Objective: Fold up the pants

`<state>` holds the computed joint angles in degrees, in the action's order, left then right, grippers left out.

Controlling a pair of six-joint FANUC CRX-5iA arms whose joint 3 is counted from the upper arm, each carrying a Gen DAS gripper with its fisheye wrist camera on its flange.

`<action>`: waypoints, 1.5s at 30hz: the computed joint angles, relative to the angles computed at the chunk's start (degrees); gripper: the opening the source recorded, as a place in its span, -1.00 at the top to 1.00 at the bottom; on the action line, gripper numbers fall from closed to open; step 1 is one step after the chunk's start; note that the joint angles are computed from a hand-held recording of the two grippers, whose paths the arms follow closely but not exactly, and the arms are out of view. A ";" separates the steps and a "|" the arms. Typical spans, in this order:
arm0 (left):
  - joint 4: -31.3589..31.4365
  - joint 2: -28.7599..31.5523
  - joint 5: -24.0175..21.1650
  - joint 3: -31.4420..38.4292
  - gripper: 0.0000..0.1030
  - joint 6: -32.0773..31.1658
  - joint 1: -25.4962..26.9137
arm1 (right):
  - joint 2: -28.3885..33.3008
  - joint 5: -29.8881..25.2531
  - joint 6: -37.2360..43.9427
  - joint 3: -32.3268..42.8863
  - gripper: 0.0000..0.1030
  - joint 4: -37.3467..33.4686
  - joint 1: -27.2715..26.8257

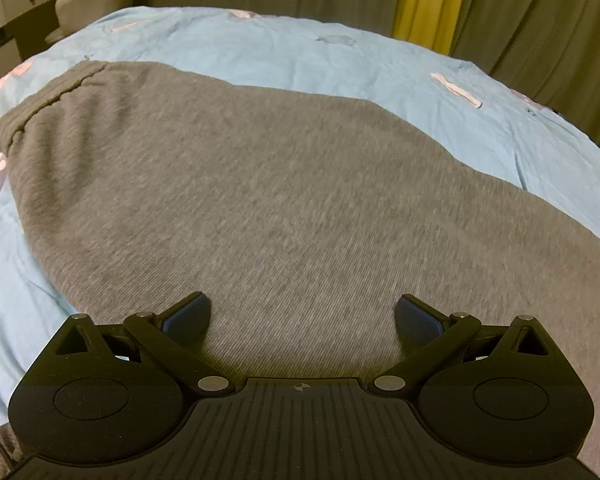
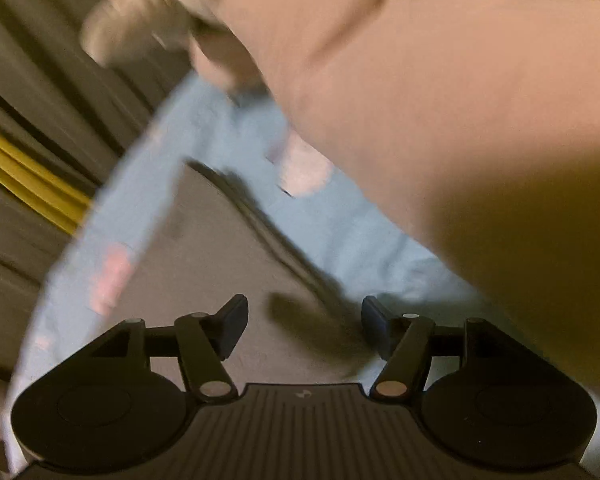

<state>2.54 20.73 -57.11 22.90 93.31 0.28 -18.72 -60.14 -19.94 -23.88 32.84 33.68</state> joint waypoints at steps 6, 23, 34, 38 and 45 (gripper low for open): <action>-0.58 0.46 -0.46 0.63 -1.00 0.58 -0.23 | -1.97 5.39 7.26 -0.89 0.49 -4.70 -2.10; 1.07 0.00 -0.02 -0.25 -1.00 0.01 0.42 | 4.66 -2.92 9.88 6.94 0.57 -0.30 0.77; 7.35 -1.92 2.77 -4.38 -1.00 -1.59 2.68 | 28.26 -6.35 35.00 35.87 0.60 15.72 10.18; 8.22 -2.35 3.49 -5.25 -1.00 -2.08 2.98 | 38.19 -3.19 51.84 47.31 0.59 7.27 14.11; 9.18 -2.78 4.61 -6.47 -1.00 -6.11 2.63 | 48.92 -8.65 60.86 58.78 0.54 -4.13 16.21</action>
